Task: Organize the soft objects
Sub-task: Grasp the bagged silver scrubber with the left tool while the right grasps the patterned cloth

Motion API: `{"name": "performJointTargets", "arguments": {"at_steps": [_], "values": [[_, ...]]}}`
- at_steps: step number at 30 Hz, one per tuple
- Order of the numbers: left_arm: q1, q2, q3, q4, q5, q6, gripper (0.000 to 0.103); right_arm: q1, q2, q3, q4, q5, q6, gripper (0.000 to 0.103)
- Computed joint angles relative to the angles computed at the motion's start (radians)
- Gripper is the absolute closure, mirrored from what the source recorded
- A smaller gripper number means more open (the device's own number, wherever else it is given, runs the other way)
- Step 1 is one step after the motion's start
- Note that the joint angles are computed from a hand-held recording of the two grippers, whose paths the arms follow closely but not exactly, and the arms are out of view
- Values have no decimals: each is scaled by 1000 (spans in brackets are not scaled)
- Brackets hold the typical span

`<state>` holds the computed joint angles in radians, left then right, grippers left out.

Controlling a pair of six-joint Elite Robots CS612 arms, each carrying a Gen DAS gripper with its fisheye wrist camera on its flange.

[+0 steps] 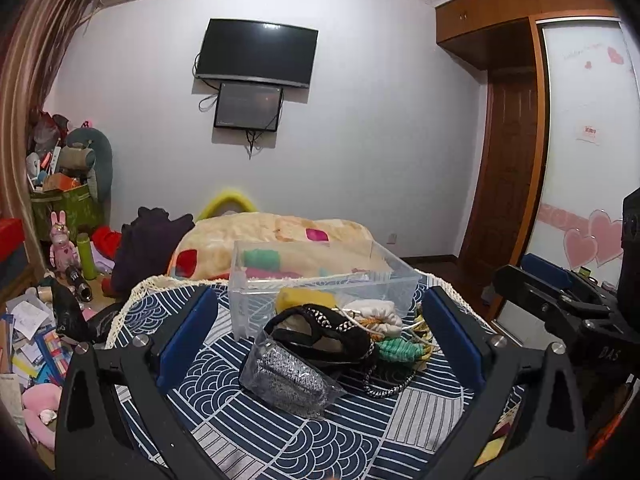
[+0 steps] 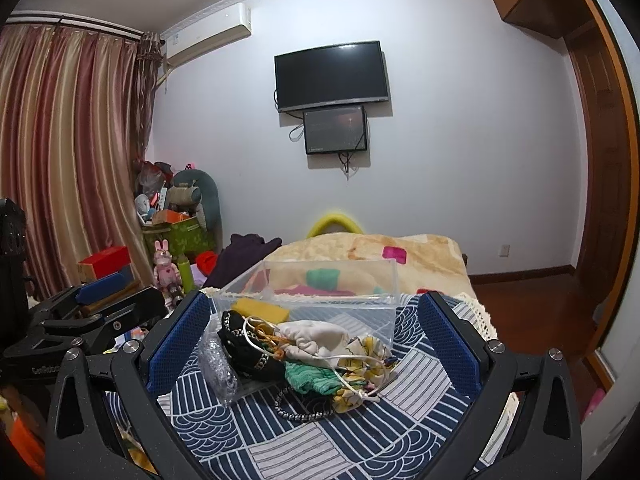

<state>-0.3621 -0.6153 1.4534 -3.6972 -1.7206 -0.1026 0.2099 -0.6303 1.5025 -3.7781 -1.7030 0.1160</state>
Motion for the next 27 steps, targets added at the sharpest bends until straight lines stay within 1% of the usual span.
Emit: {"name": "performJointTargets", "arguments": {"at_steps": [3, 5, 7, 9, 12, 13, 18, 24, 27], "values": [[4, 10, -15, 27, -8, -7, 2, -6, 2, -2, 26, 7, 21, 0], [6, 15, -26, 55, -14, -10, 11, -11, 4, -4, 44, 10, 38, 0], [7, 21, -40, 92, -11, -10, 12, -14, 6, -7, 63, 13, 46, 1], [9, 31, -56, 120, -9, -15, 13, -16, 11, -13, 88, -3, 53, 2], [13, 46, -82, 178, -13, -24, 15, -22, 13, -19, 125, 2, 63, 9], [15, 51, -92, 200, -12, -27, 16, -24, 14, -20, 138, 4, 67, 9], [18, 78, -133, 297, 7, -25, 18, -33, 15, -29, 203, 41, 89, 13], [20, 99, -172, 413, -15, -17, 18, -25, 24, -59, 246, 12, 51, 13], [22, 109, -191, 458, -40, -18, 18, -28, 28, -72, 276, -2, 59, 16]]}}
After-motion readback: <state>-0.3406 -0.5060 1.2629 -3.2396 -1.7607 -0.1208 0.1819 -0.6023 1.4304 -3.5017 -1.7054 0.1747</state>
